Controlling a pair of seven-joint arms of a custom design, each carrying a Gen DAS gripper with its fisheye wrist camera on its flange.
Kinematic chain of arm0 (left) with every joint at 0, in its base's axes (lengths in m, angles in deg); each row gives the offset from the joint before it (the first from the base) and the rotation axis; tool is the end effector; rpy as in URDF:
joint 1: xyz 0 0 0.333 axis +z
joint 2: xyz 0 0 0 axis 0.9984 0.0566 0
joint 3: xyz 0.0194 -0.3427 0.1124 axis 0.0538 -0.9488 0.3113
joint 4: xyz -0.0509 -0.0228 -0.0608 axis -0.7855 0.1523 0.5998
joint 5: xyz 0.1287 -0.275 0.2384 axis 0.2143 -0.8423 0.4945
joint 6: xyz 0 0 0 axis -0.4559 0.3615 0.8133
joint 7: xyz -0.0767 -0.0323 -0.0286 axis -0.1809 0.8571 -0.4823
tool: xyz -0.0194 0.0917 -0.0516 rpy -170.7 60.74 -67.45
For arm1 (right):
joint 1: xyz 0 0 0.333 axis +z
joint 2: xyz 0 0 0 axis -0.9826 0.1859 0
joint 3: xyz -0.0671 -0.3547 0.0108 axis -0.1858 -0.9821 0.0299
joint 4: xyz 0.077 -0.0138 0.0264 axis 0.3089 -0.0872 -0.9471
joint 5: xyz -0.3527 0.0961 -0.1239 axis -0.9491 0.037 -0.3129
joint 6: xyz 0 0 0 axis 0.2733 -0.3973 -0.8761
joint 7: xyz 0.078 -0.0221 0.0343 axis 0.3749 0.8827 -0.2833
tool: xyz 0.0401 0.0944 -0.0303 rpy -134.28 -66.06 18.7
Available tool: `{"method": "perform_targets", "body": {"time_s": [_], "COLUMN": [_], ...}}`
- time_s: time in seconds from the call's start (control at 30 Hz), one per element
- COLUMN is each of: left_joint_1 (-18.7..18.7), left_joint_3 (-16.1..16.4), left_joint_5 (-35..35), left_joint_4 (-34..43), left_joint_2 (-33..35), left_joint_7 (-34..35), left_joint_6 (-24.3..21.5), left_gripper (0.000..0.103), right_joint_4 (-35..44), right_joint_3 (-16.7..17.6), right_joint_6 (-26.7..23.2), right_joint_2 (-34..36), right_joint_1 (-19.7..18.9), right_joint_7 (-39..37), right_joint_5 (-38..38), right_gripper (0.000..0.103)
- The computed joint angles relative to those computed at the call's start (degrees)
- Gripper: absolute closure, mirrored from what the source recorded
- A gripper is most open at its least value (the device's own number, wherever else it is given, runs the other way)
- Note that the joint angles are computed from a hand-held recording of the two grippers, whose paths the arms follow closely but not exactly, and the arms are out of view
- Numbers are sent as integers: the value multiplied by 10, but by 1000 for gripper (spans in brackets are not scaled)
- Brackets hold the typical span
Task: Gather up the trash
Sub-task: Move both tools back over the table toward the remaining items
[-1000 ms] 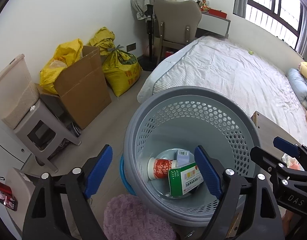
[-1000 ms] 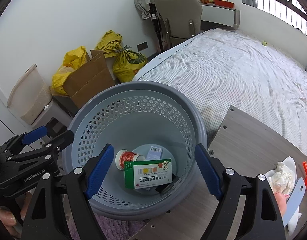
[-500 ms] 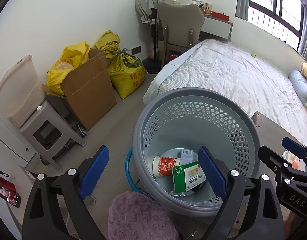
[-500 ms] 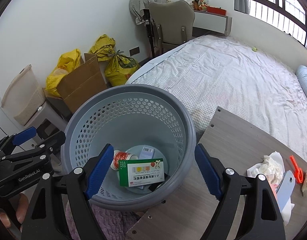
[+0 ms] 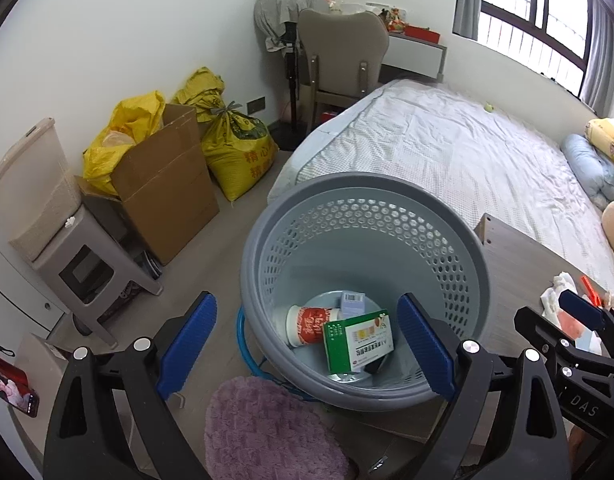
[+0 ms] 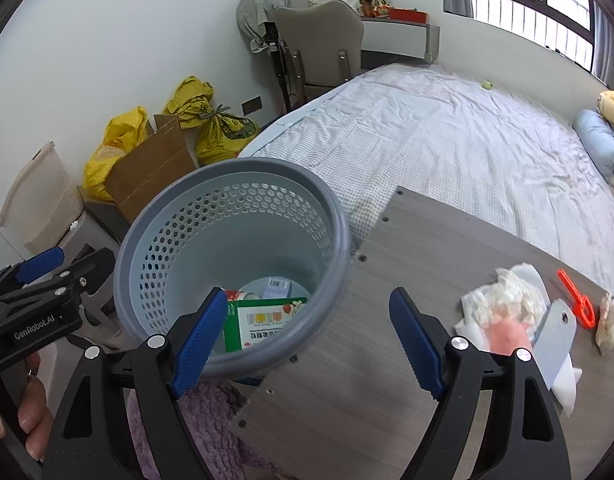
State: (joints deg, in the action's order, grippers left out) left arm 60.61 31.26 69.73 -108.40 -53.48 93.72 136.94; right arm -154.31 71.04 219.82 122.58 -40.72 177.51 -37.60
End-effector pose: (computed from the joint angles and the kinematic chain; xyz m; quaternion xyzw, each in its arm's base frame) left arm 0.5906 -0.3710 0.5296 -0.7240 0.5934 -0.2250 0.2702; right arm 0.6194 0.4929 0.5274 -0.7236 0.5984 -0.1718 0.2980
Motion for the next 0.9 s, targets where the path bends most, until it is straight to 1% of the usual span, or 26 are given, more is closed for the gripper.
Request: {"method": "perform_targets", "body": {"time_s": [0.2, 0.3, 0.4, 0.6, 0.77, 0.9], "left_joint_1": [-7, -15, -22, -51, -81, -101], "left_joint_3": [-6, -8, -8, -4, 4, 6], "left_joint_5": [-14, -26, -39, -60, -73, -97], "left_joint_4": [17, 34, 47, 102, 169, 236], "left_joint_2": [17, 31, 44, 81, 122, 166], "left_joint_7": [18, 32, 49, 89, 125, 161], "left_joint_6": [16, 23, 40, 35, 16, -10], "left_gripper": [13, 13, 13, 13, 13, 13], "right_joint_4": [-110, -165, -216, -318, -388, -431], "right_joint_3": [-15, -19, -19, -11, 2, 14], "right_joint_6": [31, 35, 36, 33, 29, 31], "right_joint_2": [-69, -105, -140, -214, -268, -299], "right_joint_1": [-1, -4, -12, -46, -83, -121], "right_joint_7": [57, 95, 140, 231, 282, 308], "right_joint_5": [-30, -56, -89, -145, -193, -214], "right_gripper": [24, 24, 24, 24, 24, 24]}}
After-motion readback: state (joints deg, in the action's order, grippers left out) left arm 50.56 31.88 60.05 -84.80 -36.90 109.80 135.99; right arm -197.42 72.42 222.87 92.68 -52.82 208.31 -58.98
